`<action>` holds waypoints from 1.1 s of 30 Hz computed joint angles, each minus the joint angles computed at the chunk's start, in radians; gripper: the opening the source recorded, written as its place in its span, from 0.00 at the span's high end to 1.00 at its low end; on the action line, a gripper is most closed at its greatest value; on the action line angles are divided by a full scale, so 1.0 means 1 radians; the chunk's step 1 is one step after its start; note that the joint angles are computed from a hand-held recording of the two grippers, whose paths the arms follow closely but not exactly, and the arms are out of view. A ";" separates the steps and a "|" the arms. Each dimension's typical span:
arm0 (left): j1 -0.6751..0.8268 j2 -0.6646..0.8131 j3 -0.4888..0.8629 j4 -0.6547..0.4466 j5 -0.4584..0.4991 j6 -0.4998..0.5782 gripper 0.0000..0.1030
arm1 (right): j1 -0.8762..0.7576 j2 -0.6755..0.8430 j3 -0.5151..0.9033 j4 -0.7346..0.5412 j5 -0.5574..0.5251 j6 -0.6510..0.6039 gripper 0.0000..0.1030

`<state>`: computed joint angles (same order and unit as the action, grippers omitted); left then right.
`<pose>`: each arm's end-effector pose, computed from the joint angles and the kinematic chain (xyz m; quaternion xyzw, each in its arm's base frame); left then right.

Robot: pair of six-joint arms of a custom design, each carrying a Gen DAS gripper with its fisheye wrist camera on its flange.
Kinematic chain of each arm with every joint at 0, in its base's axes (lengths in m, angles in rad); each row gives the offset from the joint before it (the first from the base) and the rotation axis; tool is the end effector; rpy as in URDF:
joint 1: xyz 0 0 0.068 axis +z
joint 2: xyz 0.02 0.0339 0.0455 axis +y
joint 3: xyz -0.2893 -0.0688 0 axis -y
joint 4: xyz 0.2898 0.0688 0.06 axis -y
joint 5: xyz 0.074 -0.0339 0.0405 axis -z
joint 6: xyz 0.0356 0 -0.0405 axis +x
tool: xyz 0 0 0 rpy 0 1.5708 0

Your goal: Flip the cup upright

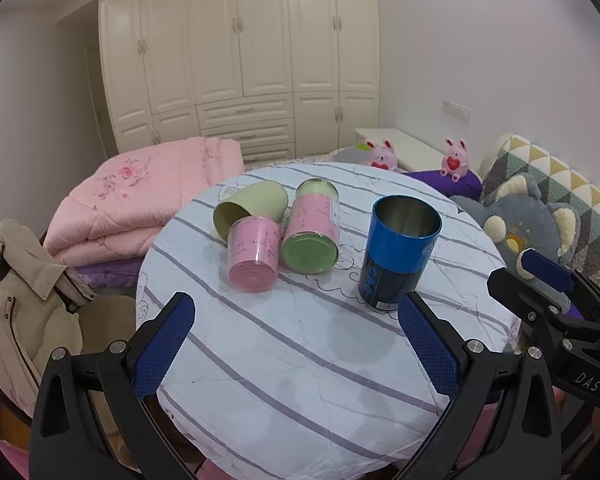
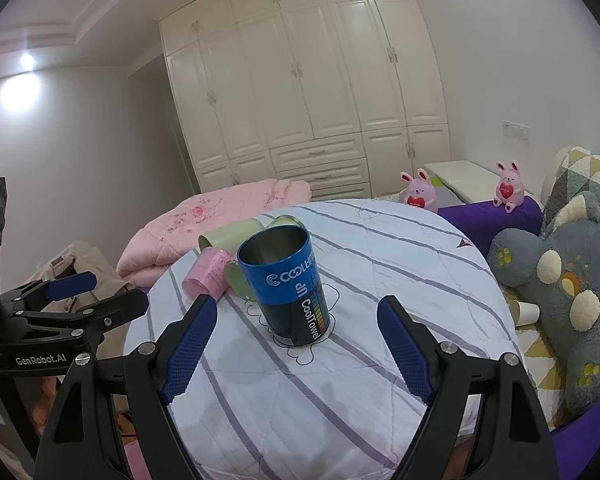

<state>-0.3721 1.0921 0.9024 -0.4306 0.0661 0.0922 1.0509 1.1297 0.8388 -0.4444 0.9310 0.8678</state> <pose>0.2523 -0.1010 0.3109 0.2192 0.8614 -0.0929 0.4487 0.1549 0.2132 0.2856 0.1067 0.8300 0.0613 0.5440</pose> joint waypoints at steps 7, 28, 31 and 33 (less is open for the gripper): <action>0.004 -0.003 -0.001 -0.005 0.003 0.003 0.00 | -0.005 0.003 0.000 0.010 -0.006 -0.009 0.18; -0.012 0.006 -0.006 0.002 -0.012 0.007 0.00 | -0.010 -0.002 0.002 -0.005 -0.005 0.005 0.18; -0.013 0.010 -0.005 -0.001 -0.011 0.008 0.00 | -0.010 -0.001 0.003 -0.008 -0.005 0.006 0.18; -0.013 0.011 -0.006 0.001 -0.012 0.008 0.00 | -0.009 0.000 0.003 -0.009 -0.005 0.007 0.18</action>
